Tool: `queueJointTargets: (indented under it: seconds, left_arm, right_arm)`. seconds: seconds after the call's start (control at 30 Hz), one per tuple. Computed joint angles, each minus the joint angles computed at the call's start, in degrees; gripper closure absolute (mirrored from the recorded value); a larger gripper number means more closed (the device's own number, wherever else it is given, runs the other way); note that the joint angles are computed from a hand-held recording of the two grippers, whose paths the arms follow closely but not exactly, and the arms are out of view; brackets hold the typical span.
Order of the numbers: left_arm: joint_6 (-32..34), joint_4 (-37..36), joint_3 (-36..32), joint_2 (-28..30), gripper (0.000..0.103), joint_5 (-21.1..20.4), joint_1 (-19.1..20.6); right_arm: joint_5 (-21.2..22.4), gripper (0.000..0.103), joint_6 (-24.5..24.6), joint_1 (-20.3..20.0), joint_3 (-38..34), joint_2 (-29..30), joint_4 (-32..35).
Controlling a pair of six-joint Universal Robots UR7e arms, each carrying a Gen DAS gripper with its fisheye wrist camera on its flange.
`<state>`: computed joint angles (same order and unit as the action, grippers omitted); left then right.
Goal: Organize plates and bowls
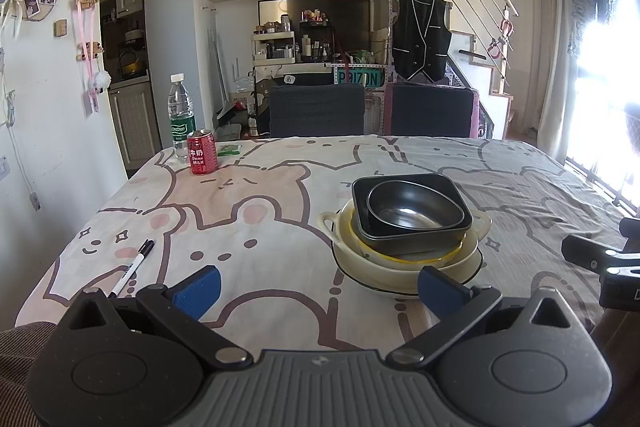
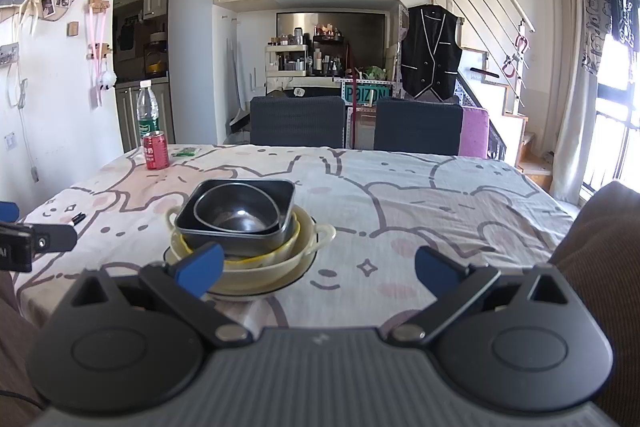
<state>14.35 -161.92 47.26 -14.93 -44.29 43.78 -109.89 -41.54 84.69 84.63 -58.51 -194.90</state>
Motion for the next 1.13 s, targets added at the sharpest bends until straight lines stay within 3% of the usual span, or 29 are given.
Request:
queueJointTargets:
  seconds: [1.13]
  left_arm:
    - [0.1,-0.4,0.0,0.0,0.000,1.4,-0.1]
  right_arm:
    - [0.1,0.000,-0.2,-0.1,0.0,-0.1,0.1]
